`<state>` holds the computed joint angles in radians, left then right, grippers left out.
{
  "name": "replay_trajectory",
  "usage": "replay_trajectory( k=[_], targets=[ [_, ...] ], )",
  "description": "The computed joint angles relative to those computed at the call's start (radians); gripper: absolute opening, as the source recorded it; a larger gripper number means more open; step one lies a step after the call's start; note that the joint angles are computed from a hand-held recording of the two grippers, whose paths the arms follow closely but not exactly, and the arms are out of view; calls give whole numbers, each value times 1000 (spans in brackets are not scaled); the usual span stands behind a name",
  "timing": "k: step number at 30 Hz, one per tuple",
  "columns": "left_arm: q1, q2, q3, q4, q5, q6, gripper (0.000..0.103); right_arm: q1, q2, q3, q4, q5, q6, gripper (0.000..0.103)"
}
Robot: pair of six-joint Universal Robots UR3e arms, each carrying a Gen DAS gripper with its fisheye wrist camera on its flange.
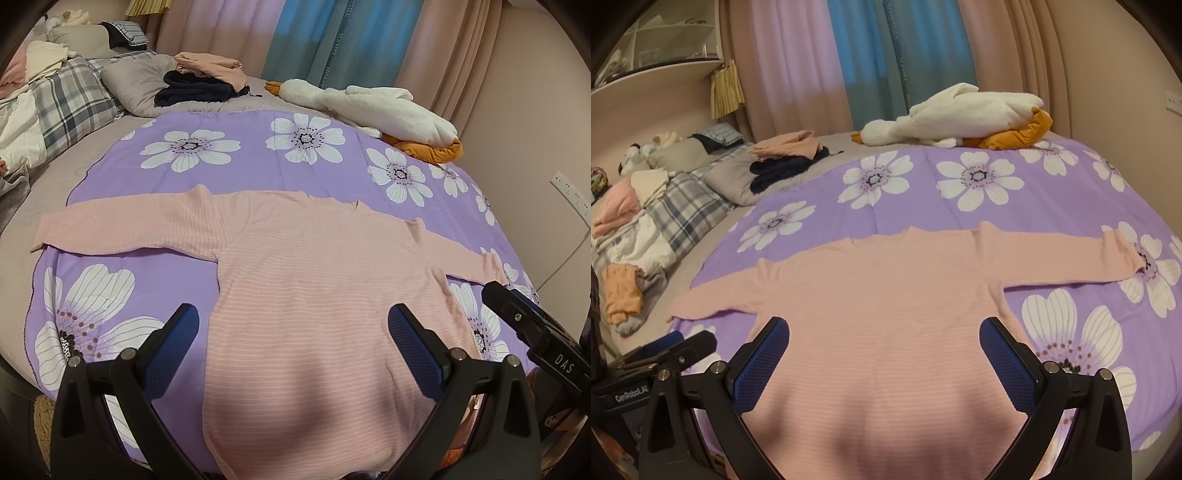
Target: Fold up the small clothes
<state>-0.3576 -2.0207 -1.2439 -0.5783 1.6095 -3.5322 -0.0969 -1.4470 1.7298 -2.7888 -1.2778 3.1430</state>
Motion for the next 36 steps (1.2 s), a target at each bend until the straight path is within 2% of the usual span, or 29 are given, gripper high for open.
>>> replay_trajectory(
  k=[26,29,32,36],
  targets=[
    [0,-7,4,-7,-2,-3,102,1,-4,-12,22,-5,13,102],
    [3,-26,36,-20,-7,-8,102,-18,-6,-22,39,25,15,102],
    [4,-57,86,-39,-8,-10,102,-66,-8,-41,58,99,27,102],
    [-2,-126,191,-120,4,2,102,-129,2,-69,56,175,52,102]
  ],
)
